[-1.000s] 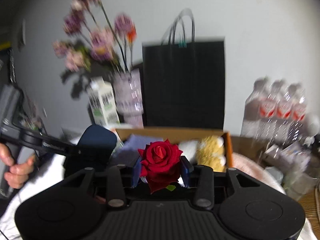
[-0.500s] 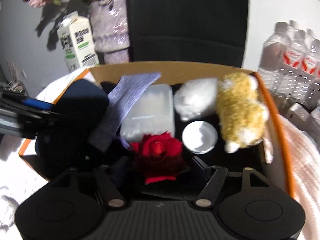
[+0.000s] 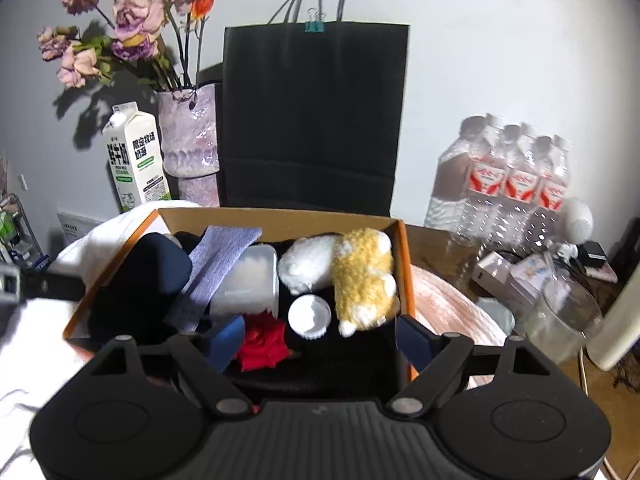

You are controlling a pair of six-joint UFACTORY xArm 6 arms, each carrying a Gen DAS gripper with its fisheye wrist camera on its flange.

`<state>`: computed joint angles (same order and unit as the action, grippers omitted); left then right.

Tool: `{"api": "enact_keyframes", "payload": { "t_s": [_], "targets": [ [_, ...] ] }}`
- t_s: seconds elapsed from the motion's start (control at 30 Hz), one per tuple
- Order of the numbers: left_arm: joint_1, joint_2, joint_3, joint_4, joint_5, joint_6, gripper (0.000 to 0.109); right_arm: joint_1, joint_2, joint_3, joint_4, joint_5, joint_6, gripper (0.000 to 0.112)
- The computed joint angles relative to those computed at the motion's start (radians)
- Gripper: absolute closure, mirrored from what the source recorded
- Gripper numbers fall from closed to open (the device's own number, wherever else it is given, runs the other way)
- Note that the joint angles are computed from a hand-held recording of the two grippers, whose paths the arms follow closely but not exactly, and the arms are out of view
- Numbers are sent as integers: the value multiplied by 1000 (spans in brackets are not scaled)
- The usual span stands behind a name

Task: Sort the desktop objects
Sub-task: 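Withdraw both open tools from the box back over the towel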

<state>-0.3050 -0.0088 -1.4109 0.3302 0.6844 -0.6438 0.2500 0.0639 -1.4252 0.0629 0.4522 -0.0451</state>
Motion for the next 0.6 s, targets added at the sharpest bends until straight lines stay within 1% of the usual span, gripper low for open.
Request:
{"api": "enact_keyframes", "payload": {
  "t_s": [0.07,0.13,0.17,0.23,0.27,0.3,0.33,0.37,0.4,0.43,0.47,0.5,0.57,0.6],
  "targets": [
    [-29,-113,156,30,-89,-33,9,2,-99,139,96,-79,-72,25],
    [-65,-223,298,54,-153,-58,9,5,-205,285,199,-145,-171,24],
    [-85,-280,366,83,-178,-91,8,8,-254,352,231,-171,-207,22],
    [-126,-405,517,155,-241,-200,7,16,-361,500,243,-231,-226,21],
    [-147,-470,597,174,-278,-259,6,19,-413,569,225,-243,-218,20],
    [-171,-536,679,162,-315,-284,6,24,-468,642,208,-262,-205,19],
    [-198,-597,750,181,-338,-344,6,28,-526,719,205,-283,-194,19],
    [-225,-652,811,241,-350,-445,6,33,-581,787,205,-293,-187,19],
    [-258,-698,858,290,-341,-522,6,35,-634,849,197,-294,-169,19],
    [-290,-733,890,345,-318,-595,6,34,-689,909,154,-291,-109,19],
    [-329,-757,907,411,-265,-676,6,33,-736,957,119,-282,-61,19],
    [-378,-767,910,463,-186,-738,6,36,-795,1014,79,-280,-9,19],
    [-484,-757,894,536,-12,-816,6,37,-893,1107,1,-289,79,19],
    [-522,-750,891,563,41,-837,6,34,-937,1143,-56,-284,136,19]
  ]
}}
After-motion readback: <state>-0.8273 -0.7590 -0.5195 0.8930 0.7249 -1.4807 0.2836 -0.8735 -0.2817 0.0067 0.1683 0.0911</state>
